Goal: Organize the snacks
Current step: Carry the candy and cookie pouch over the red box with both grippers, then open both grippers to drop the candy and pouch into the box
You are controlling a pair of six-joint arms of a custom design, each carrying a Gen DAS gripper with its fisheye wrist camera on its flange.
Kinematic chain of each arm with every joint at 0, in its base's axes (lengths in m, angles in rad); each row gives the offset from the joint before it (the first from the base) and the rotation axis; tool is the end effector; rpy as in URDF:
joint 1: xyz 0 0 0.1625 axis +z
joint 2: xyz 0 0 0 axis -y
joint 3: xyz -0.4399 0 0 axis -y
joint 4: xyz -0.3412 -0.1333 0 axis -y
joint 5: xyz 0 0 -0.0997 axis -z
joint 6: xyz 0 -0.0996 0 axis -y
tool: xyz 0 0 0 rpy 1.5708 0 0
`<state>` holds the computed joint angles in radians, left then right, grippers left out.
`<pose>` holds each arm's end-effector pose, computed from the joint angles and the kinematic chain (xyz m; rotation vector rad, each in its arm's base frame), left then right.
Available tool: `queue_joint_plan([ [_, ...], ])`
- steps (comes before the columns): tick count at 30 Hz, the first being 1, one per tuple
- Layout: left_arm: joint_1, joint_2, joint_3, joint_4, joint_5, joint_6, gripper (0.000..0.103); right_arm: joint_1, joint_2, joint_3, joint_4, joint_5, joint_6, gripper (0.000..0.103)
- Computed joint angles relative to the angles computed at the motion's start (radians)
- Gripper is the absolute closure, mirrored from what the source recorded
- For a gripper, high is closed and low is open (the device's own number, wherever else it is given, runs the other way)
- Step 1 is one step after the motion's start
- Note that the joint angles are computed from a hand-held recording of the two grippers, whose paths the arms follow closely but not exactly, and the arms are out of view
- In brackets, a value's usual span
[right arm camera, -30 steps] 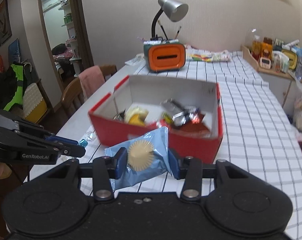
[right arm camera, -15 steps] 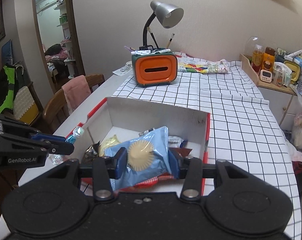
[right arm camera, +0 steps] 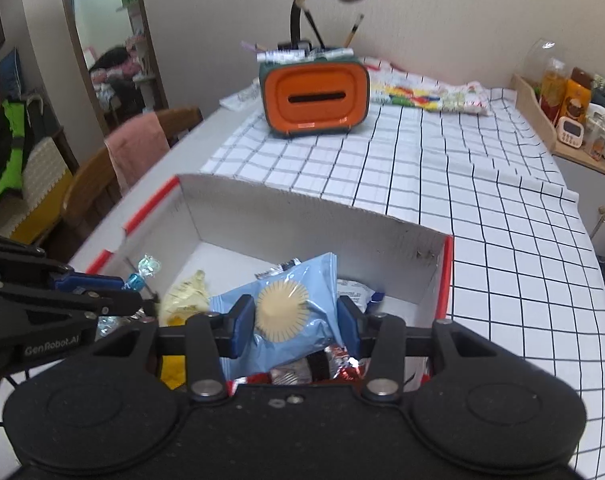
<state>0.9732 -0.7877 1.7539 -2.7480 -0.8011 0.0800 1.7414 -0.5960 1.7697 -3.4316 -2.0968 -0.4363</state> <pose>-0.1795 -0.6239 0.1445 0.7017 2.3014 -0.4952 0.1887 -0.6045 0.0914 0.5029 -2.3896 0.7752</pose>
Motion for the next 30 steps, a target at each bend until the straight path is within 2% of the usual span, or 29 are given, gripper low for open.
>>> queue_joint_plan([
  [8,0.011,0.057,-0.083,0.162,0.063,-0.062,0.091,-0.016,0.04,-0.093,0.108,-0.026,-0.02,0.059],
  [14,0.016,0.081,-0.12,0.255,0.082,-0.109,0.091,-0.014,0.063,-0.117,0.139,-0.047,-0.048,0.059],
  [22,0.008,0.084,-0.109,0.223,0.094,-0.097,0.091,-0.014,0.063,-0.12,0.159,-0.045,-0.044,0.059],
  [30,0.007,0.053,-0.069,0.175,0.067,-0.105,0.089,-0.016,0.021,-0.069,0.143,-0.019,0.022,0.057],
])
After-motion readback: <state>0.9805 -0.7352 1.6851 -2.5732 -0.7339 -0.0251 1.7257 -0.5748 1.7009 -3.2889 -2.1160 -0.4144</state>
